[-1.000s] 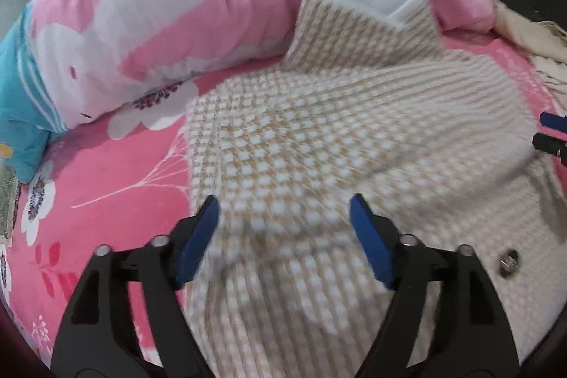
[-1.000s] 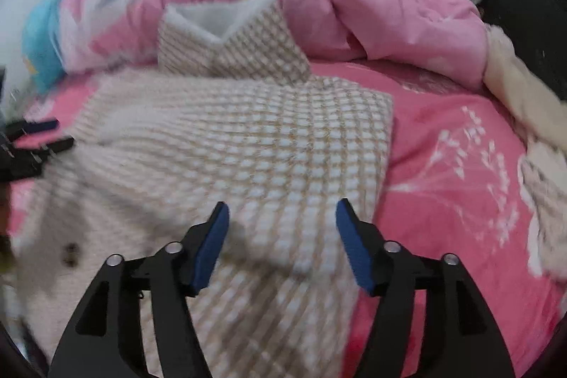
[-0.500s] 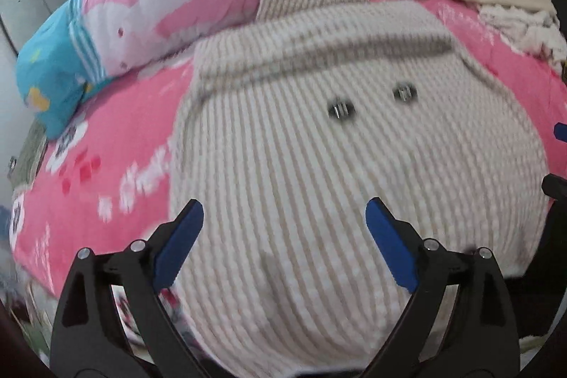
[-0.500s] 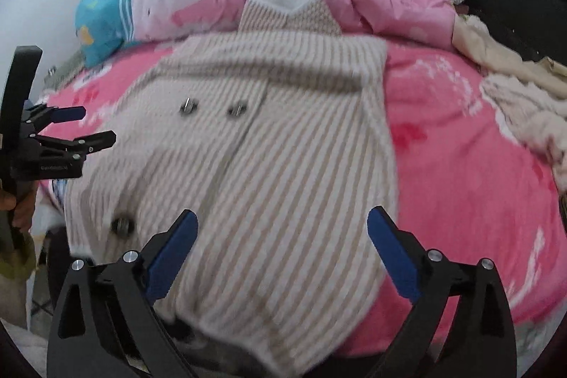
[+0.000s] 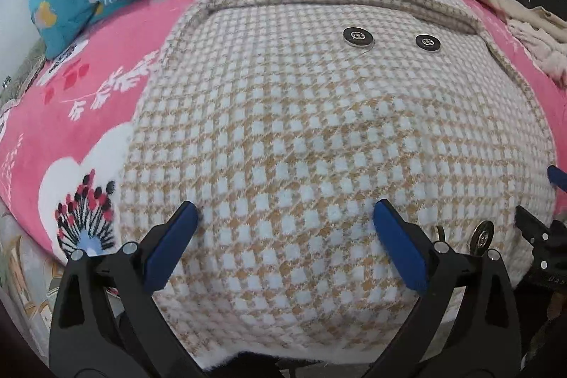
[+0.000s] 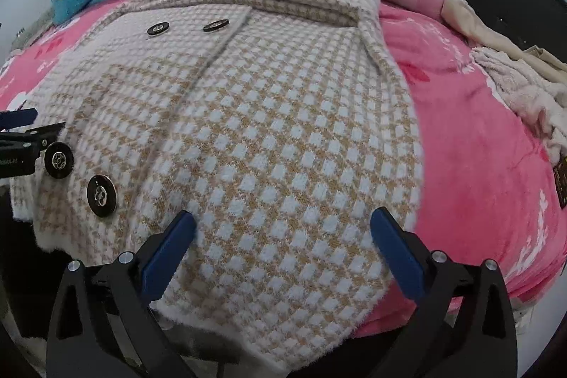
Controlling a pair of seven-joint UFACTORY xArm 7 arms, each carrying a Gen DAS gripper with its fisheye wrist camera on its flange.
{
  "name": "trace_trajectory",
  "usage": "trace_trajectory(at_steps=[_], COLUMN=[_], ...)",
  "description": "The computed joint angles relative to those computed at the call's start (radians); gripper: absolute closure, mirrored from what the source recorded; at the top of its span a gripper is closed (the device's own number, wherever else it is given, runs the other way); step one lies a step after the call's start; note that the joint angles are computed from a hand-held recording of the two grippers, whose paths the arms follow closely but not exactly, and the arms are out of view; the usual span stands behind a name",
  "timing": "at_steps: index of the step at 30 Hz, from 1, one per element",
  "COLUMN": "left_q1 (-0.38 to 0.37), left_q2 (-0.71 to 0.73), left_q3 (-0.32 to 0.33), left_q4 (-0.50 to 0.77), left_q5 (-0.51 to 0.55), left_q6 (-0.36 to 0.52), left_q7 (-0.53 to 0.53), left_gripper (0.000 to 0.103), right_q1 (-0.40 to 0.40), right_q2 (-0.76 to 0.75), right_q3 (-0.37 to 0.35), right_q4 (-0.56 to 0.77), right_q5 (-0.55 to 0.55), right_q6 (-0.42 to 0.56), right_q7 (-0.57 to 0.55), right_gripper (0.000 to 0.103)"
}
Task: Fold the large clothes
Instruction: 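Release and spread the coat flat on the bed with both tools, then move both open tools to the coat hem edge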
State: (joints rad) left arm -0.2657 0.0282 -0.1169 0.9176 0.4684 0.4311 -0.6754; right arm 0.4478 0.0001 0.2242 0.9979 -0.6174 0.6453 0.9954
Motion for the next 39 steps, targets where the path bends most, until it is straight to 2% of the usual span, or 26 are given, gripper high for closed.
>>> trace_trajectory(at_steps=[7,15,17,22,24,29,35,39], left_q1=[0.011,-0.002,-0.002,0.037,0.063,0.115,0.102,0.028], left_q2=[0.002,-0.004,-0.021,-0.152,-0.203,-0.361,-0.48,-0.459], left_q3=[0.006,0.0,-0.001,-0.026,-0.042,-0.052,0.004,0.09], left_q4=[-0.007,-0.012,-0.025,-0.134,-0.182,-0.338,-0.487,-0.515], left_q5=[-0.056,-0.024,0.006,0.182,0.194,0.114,-0.064,-0.198], left_q6=[-0.011,-0.007,-0.021,-0.071,-0.09,-0.132,-0.195,-0.25], left_q7=[0.029,-0.018,-0.037,-0.152,-0.157,-0.124,0.005,0.129], left_gripper=[0.006,0.006,0.006,0.006,0.007,0.007,0.009,0.029], right_q1=[-0.021,-0.038,-0.037,-0.037,-0.039,-0.039,-0.036,-0.033], right_q2=[-0.021,-0.035,-0.037,-0.034,-0.032,-0.033,-0.031,-0.025], right_q3=[-0.008,0.002,0.005,0.005,0.002,0.003,0.005,0.004], right_q4=[-0.058,-0.093,-0.093,-0.086,-0.085,-0.088,-0.081,-0.066], right_q5=[-0.01,-0.077,-0.068,-0.034,-0.029,-0.048,-0.028,0.0], right_q6=[-0.101,-0.154,-0.148,-0.137,-0.143,-0.148,-0.131,-0.107], right_q7=[-0.002,0.046,0.039,0.003,-0.006,-0.003,-0.022,-0.046], right_gripper=[0.006,0.006,0.006,0.006,0.006,0.006,0.006,0.006])
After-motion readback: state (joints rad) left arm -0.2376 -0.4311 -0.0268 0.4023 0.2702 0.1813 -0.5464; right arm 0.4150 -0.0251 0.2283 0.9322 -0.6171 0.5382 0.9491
